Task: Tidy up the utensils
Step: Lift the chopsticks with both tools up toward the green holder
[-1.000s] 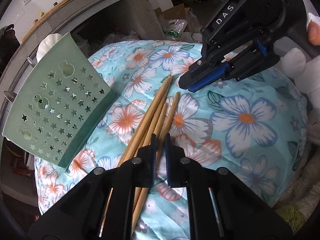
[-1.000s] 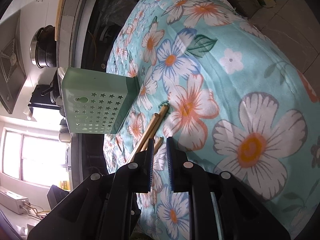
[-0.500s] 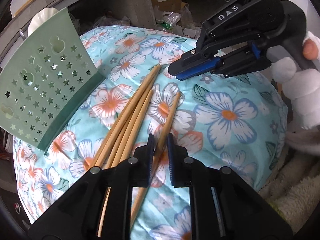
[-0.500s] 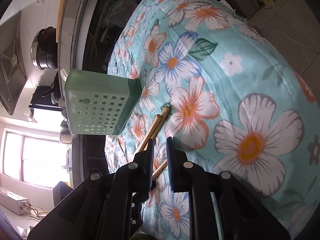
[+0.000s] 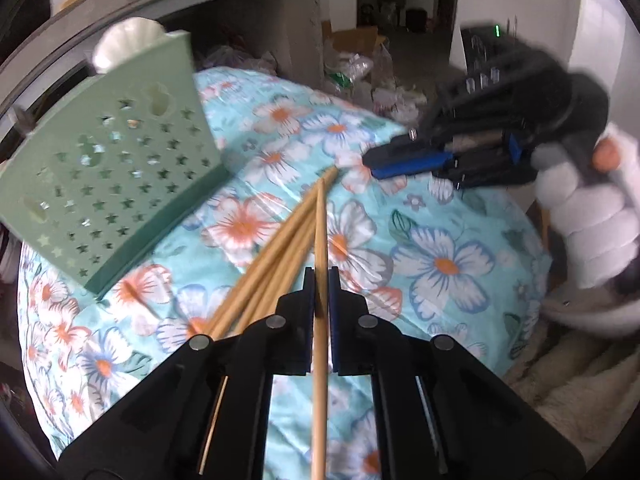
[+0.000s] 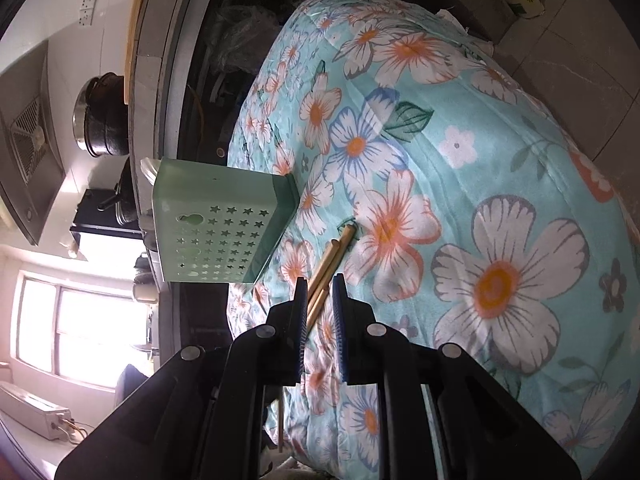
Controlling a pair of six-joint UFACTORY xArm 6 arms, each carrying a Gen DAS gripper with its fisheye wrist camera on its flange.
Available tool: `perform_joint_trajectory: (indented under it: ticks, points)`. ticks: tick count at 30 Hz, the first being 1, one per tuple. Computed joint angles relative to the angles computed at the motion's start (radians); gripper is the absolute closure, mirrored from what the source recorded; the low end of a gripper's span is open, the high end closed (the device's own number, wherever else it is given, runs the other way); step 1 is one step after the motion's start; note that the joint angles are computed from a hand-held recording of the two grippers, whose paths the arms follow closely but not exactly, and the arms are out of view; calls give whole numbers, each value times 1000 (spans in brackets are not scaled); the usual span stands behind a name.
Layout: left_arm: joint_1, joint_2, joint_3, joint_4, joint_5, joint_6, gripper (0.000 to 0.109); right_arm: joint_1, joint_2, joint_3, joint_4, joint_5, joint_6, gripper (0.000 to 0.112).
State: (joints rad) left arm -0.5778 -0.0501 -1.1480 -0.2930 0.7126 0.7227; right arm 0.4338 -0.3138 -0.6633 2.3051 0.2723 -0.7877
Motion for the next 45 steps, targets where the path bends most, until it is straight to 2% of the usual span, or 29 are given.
perform_joint_trajectory:
  ticks: [6,9,11,17,21,26,34,38,42,45]
  points:
    - [94,-44,-37,-147,22,-4,103,6,85,-47,-33,124,53,98]
    - [120,-49,-45,-156,1,-29,103,17,138,-87,-80,167,104,88]
    - [134,-56,-42,-163,-6,-38,103,20,174,-112,-100,186,138,87]
    - [158,-59,-41,-209,-10,-31,103,22,232,-161,-93,182,160,88]
    - [167,-55,-44,-232,-9,-20,103,35,268,-204,-107,144,180,95]
    - [174,-50,-41,-260,-20,-7,103,42,278,-214,-85,123,176,102]
    - [191,-46,-49,-273,-21,-15,103,44,221,-166,-58,104,142,102]
    - [199,-43,-61,-278,-22,-20,103,47,173,-143,-54,60,121,103]
    - [208,-38,-88,-296,-15,-21,103,69,109,-158,-90,-76,50,103]
    - [215,-37,-123,-320,-1,-22,103,106,66,-193,-187,-220,11,104]
